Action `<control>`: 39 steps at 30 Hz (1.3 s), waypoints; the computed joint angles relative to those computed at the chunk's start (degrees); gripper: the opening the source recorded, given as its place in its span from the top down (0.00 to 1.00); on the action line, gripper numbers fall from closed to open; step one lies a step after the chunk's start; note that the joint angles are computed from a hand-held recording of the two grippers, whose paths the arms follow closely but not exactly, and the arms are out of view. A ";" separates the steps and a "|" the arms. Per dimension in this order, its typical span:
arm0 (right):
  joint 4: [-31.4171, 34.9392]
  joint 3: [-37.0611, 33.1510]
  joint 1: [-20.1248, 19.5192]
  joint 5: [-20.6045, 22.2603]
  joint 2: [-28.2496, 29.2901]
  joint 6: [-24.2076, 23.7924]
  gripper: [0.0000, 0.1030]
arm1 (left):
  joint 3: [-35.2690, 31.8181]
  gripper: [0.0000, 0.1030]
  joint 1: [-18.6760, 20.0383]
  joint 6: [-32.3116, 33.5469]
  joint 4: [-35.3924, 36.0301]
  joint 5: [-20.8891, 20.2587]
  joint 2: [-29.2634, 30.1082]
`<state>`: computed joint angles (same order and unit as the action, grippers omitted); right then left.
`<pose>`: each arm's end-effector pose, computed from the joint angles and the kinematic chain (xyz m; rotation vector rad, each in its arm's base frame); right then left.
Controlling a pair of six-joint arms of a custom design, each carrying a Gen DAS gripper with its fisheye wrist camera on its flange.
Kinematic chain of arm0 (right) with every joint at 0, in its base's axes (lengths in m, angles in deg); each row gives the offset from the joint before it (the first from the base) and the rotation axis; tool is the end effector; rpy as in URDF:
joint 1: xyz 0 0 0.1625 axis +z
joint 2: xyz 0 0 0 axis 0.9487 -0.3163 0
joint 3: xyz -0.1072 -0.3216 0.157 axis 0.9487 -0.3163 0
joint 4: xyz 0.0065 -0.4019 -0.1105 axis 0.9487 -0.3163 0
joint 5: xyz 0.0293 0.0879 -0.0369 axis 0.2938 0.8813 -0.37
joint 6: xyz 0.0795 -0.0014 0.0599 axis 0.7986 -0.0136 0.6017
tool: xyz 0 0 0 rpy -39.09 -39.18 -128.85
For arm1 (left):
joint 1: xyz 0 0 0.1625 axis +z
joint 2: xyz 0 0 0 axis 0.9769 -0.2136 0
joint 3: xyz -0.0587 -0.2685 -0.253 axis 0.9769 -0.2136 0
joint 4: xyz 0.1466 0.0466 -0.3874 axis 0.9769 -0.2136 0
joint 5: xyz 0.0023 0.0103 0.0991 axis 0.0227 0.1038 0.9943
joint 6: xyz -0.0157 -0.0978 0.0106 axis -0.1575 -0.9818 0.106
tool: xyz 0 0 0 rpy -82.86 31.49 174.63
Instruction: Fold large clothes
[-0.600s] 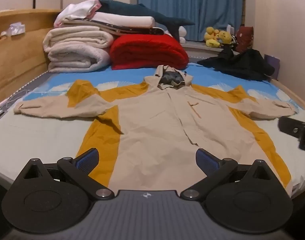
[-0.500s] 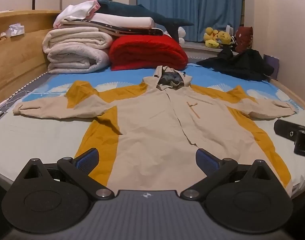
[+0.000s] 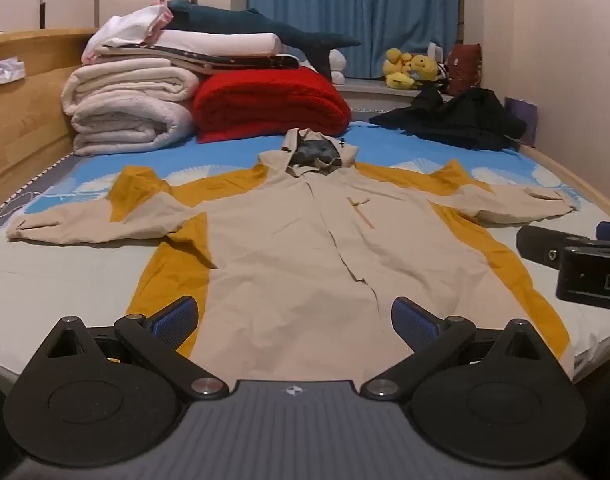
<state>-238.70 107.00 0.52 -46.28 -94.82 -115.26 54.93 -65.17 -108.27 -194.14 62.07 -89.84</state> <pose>0.0426 -0.3204 0.3548 0.6499 -2.1070 1.2753 -0.4109 -0.3203 -0.0162 0.4386 2.0641 -1.1427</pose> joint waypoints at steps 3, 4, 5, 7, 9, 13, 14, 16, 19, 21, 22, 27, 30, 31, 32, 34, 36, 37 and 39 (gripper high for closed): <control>0.31 -0.03 0.00 -0.18 -0.11 0.10 0.01 | 0.21 0.00 0.15 0.25 -0.39 -0.49 0.00; 0.26 0.00 -0.12 0.03 -0.07 0.08 0.01 | -0.01 0.00 0.29 0.23 -0.49 -0.76 0.19; 0.47 0.04 -0.34 0.38 -0.32 0.01 0.01 | -0.23 0.00 0.35 -0.18 -0.02 -1.03 0.23; 0.24 0.10 -0.25 0.42 -0.17 -0.02 0.01 | -0.23 0.00 0.49 0.22 -0.37 -1.19 0.26; 0.23 0.20 -0.15 0.33 -0.28 -0.14 0.01 | -0.16 0.00 0.46 0.37 -0.53 -1.16 0.18; 0.41 -0.12 -0.10 0.31 -0.28 -0.36 0.01 | 0.04 0.00 0.36 0.06 -0.45 -0.86 0.06; 0.75 -0.20 -0.10 0.31 -0.38 -0.30 0.01 | -0.05 0.00 0.36 -0.15 -0.18 -0.79 0.11; 0.53 -0.06 -0.09 0.29 -0.34 -0.21 0.01 | -0.13 0.00 0.35 -0.56 0.19 -0.69 0.16; 0.34 0.01 -0.07 0.39 -0.24 -0.36 0.01 | -0.16 0.00 0.46 -0.84 0.32 -0.78 0.09; 0.50 0.11 -0.06 0.47 -0.38 -0.49 0.01 | -0.20 0.00 0.62 -1.03 0.32 -0.88 0.10; 0.51 0.13 -0.07 0.52 -0.39 -0.51 0.01 | -0.23 0.00 0.66 -1.19 0.54 -0.93 -0.01; 0.44 0.42 -0.19 1.03 -0.49 -1.14 0.01 | -0.19 0.00 0.74 -1.21 0.42 -0.86 0.03; 0.37 0.50 -0.14 0.99 -0.51 -1.11 0.01 | -0.04 0.00 0.69 -1.09 0.00 -0.70 0.02; 0.30 0.56 -0.12 0.97 -0.51 -1.09 0.01 | 0.04 0.00 0.68 -1.03 -0.14 -0.61 -0.02; 0.24 0.51 -0.07 0.91 -0.44 -1.11 0.01 | 0.17 0.00 0.66 -0.95 -0.35 -0.57 -0.08; 0.14 0.53 -0.05 0.87 -0.40 -1.13 0.01 | 0.41 0.00 0.59 -0.74 -0.84 -0.54 -0.10; 0.43 0.42 -0.15 1.02 -0.50 -1.11 0.01 | 0.60 0.00 0.51 -0.53 -1.20 -0.48 -0.11; 0.32 0.43 -0.10 0.99 -0.47 -1.09 0.01 | 0.62 0.00 0.50 -0.42 -1.19 -0.46 -0.18; 0.85 0.23 -0.51 1.53 -0.88 -1.22 0.01 | 0.61 0.00 0.45 -0.10 -1.26 -0.39 -0.21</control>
<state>-237.85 107.23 0.01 -44.75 -95.70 -116.48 55.53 -64.72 -108.38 -195.40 61.68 -90.05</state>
